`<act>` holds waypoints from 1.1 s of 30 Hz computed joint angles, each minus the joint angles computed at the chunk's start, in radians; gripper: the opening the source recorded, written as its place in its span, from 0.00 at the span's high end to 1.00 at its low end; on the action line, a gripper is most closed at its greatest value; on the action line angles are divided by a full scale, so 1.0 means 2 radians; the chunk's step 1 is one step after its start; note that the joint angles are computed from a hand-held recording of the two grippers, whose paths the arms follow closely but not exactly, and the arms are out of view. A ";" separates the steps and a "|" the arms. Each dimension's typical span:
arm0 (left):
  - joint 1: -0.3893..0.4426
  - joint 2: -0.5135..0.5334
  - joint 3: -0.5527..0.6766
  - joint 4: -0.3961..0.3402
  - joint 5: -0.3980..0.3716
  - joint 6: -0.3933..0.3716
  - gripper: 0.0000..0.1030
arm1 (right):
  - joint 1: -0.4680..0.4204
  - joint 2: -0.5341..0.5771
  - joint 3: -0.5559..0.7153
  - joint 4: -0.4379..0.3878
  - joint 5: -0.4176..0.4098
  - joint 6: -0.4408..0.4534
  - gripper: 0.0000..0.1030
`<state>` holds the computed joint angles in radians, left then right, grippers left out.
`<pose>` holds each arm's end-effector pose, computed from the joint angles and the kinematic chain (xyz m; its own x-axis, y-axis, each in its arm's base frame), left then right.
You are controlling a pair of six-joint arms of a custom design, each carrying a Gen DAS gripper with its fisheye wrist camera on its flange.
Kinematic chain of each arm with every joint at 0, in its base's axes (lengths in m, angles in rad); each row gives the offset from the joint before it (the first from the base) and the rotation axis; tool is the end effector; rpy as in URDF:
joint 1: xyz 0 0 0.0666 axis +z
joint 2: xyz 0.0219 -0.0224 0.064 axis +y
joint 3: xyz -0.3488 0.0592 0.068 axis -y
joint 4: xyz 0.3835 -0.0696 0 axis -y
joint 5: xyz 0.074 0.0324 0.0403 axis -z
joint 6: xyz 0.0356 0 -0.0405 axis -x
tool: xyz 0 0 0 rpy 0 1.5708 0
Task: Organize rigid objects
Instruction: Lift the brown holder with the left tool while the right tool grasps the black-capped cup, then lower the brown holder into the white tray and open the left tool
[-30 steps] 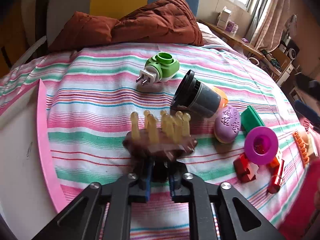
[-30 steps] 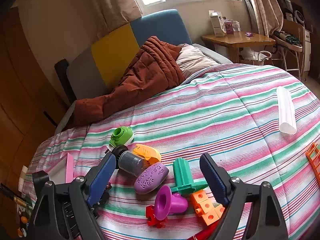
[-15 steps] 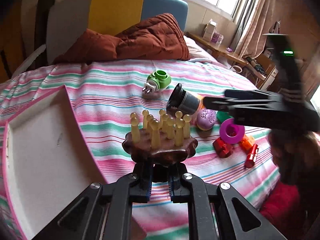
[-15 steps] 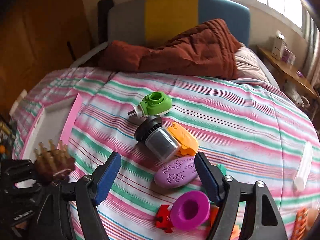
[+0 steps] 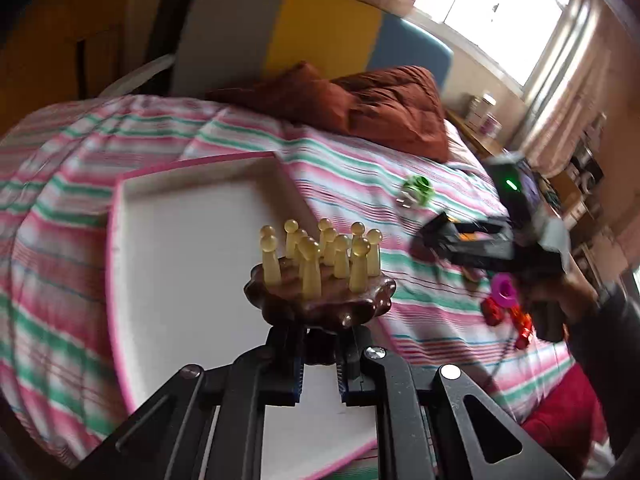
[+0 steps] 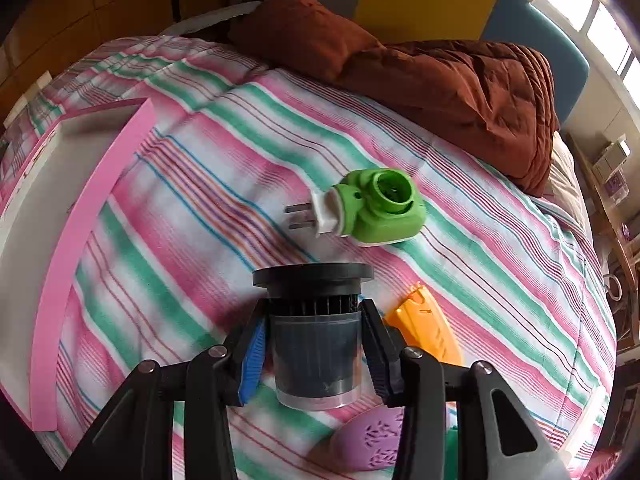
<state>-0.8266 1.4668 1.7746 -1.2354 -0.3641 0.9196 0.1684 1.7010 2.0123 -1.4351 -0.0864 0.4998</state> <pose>0.3362 -0.3470 0.5148 -0.7602 -0.2716 -0.5902 -0.1021 0.9471 -0.3043 0.5386 0.0943 0.4863 -0.6826 -0.6004 -0.4167 -0.6049 0.7841 -0.1389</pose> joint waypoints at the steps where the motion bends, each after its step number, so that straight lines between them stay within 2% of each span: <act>1: 0.006 -0.010 -0.012 -0.001 -0.001 0.009 0.88 | 0.002 -0.009 -0.011 -0.003 -0.008 -0.001 0.57; 4: 0.030 -0.034 -0.044 0.003 0.011 0.023 0.88 | 0.003 -0.046 -0.058 -0.005 -0.044 -0.021 0.57; 8: 0.059 -0.042 -0.056 0.005 0.027 0.021 0.88 | 0.000 -0.097 -0.127 0.032 -0.061 -0.033 0.57; 10: 0.074 -0.038 -0.055 0.007 0.038 0.019 0.88 | 0.004 -0.100 -0.128 0.036 -0.057 -0.040 0.57; 16: 0.111 0.002 -0.023 -0.023 0.043 -0.005 0.88 | 0.003 -0.096 -0.127 0.045 -0.068 -0.046 0.57; 22: 0.137 0.032 -0.002 -0.039 0.041 -0.016 0.88 | 0.002 -0.102 -0.134 0.050 -0.070 -0.037 0.57; 25: 0.146 0.040 0.002 -0.050 0.046 -0.007 0.87 | 0.001 -0.101 -0.133 0.050 -0.073 -0.035 0.57; 26: 0.148 0.037 -0.003 -0.045 0.050 -0.007 0.81 | 0.001 -0.100 -0.132 0.049 -0.074 -0.036 0.57; 27: 0.147 0.033 -0.007 -0.041 0.049 -0.006 0.68 | 0.000 -0.099 -0.132 0.049 -0.076 -0.037 0.57; 29: 0.140 0.026 -0.011 -0.037 0.029 -0.009 0.49 | 0.001 -0.097 -0.131 0.049 -0.077 -0.039 0.57; 30: 0.135 0.023 -0.011 -0.035 0.020 -0.016 0.43 | 0.001 -0.097 -0.131 0.049 -0.078 -0.041 0.57; 33: 0.119 0.020 -0.006 -0.044 -0.004 -0.023 0.43 | 0.003 -0.096 -0.135 0.049 -0.075 -0.041 0.57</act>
<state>-0.5883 1.5063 1.7630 -1.3239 -0.3727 0.8740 0.1738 1.5087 1.7430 -1.3377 -0.2358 0.4169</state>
